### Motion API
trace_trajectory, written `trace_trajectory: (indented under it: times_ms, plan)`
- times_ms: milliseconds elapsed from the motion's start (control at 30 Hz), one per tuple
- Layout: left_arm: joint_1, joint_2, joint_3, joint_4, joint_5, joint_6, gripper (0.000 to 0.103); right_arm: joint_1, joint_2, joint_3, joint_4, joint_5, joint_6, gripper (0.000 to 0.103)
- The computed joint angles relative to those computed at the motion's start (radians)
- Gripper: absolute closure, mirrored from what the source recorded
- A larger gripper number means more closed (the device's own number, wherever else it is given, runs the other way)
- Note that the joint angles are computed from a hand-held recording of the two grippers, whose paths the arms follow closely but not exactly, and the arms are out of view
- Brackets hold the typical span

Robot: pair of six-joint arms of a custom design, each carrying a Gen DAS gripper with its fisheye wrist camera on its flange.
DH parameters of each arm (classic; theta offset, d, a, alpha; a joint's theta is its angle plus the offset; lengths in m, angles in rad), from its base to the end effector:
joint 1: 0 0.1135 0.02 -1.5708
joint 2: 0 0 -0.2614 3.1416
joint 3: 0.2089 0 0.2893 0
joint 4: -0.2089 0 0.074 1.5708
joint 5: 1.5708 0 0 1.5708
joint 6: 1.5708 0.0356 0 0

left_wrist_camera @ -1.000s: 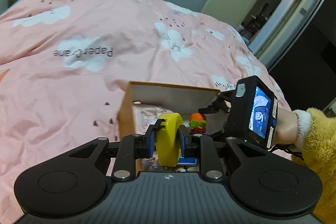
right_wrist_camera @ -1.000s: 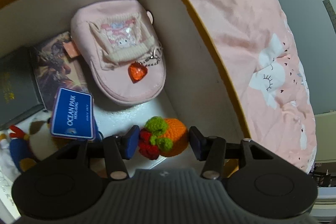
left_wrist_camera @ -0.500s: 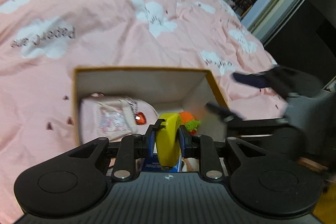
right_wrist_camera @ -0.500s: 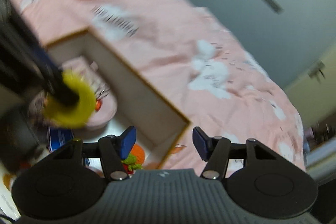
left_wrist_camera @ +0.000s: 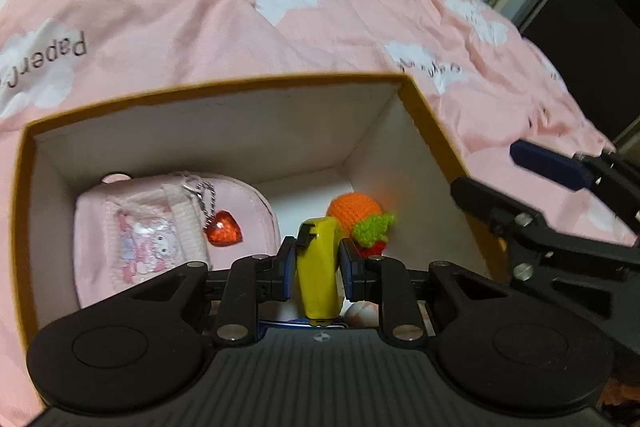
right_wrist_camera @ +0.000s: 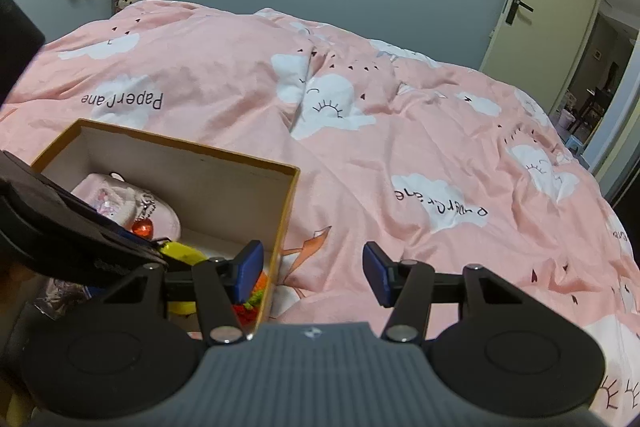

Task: Organize objects
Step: 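Carry the banana into the orange box with the left while the right carries the crocheted orange, then open the left gripper on the banana while the right releases the crocheted orange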

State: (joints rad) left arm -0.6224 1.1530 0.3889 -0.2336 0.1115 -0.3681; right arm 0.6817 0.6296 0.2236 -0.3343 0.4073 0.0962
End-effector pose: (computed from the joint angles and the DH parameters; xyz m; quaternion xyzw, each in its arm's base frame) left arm 0.1757 -0.1309 0.1080 0.1371 0.9480 -0.1811 0.2229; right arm 0.1418 0.0969 0.1388 -0.1805 0.8815 -0.0214 0.4357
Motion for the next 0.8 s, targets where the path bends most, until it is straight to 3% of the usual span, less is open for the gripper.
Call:
trace_trajectory:
  times_ms: [167,367,567,633,700,800]
  plan:
    - [-0.008,0.091,0.034,0.001,-0.011,0.047,0.08,-0.009,-0.013,-0.007,-0.008,-0.012,0.021,0.047]
    - [-0.02,-0.125,-0.015,-0.074,-0.051,0.049,0.079,0.045,-0.078,-0.003,-0.088,0.041,0.055,0.047]
    - [-0.023,-0.505,-0.027,-0.364,-0.099,0.0,0.079,0.177,-0.245,0.023,-0.285,0.126,0.181,0.047]
    - [-0.06,-0.623,-0.02,-0.486,-0.162,-0.038,0.079,0.237,-0.271,0.045,-0.341,0.138,0.244,0.055]
    - [-0.154,-0.734,-0.003,-0.626,-0.285,-0.106,0.079,0.321,-0.267,0.071,-0.395,0.169,0.322,0.064]
    - [-0.383,-0.899,0.02,-0.83,-0.496,-0.278,0.079,0.524,-0.239,0.118,-0.502,0.288,0.516,0.064]
